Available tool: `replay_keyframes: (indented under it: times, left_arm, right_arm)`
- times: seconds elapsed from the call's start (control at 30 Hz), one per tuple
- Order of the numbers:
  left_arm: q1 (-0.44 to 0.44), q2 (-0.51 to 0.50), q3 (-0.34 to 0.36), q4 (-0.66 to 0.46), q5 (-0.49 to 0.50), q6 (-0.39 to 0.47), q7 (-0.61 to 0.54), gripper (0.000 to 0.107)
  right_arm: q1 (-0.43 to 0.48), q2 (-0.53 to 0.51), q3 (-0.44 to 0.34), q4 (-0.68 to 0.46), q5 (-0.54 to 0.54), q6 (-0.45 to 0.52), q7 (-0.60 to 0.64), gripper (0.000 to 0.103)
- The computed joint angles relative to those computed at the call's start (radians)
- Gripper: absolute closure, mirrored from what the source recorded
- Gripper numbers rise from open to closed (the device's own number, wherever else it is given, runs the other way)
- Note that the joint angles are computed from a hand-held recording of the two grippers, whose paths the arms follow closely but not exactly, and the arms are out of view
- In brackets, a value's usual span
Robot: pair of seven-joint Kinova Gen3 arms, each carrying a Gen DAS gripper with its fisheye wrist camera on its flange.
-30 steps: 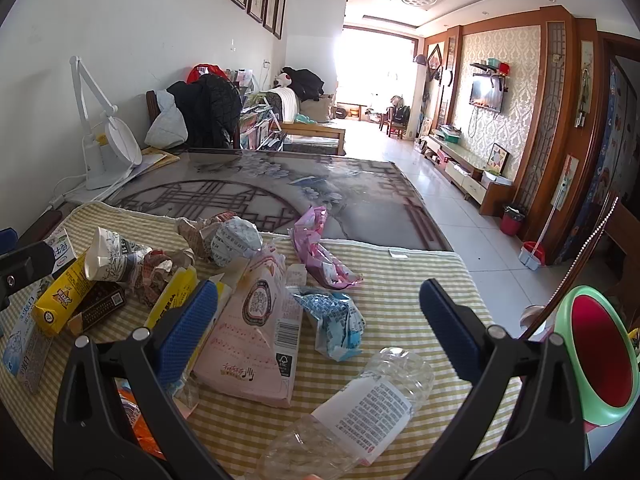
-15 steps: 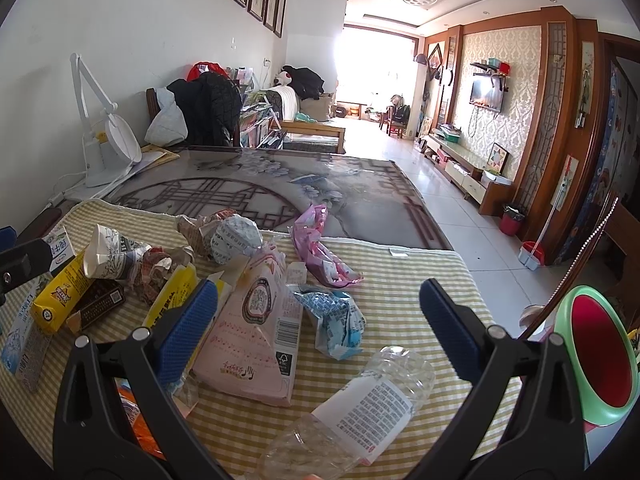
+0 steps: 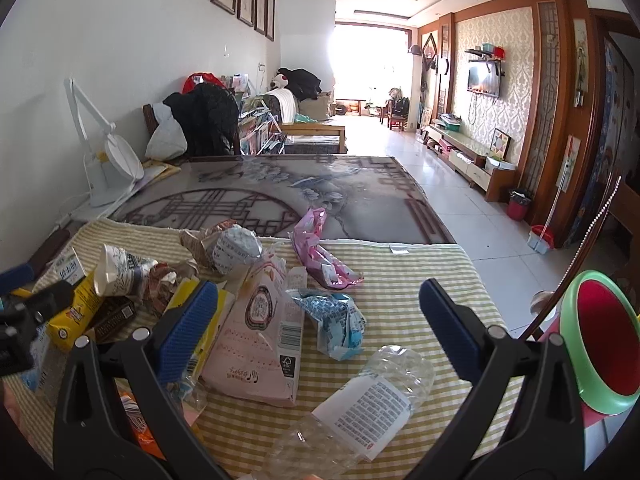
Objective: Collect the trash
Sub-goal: 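Move both tools toward the trash on the tablecloth, then grasp the white toothpaste box with the left tool while the right tool grasps the orange bag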
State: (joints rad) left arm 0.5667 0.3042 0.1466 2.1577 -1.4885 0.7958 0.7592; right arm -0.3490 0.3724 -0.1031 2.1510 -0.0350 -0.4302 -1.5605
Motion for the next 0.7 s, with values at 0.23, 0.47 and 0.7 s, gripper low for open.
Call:
replay_keyframes:
  times: [0.23,0.47,0.7]
  left_arm:
    - [-0.001,0.007,-0.005,-0.016,0.032,-0.009,-0.056,0.012]
    - [-0.21,-0.036,0.182,-0.016,0.222,0.047,-0.257,0.012]
    - [-0.535,-0.037,0.314,0.032,0.506,-0.104,-0.472,0.012]
  right_arm:
    - [0.073,-0.011,-0.048,-0.016,0.09,0.042,-0.07,0.003]
    - [0.202,-0.024,-0.164,-0.036,0.286,0.09,-0.208,0.003]
    - [0.436,0.026,-0.421,-0.07,0.57,0.145,-0.377,0.003]
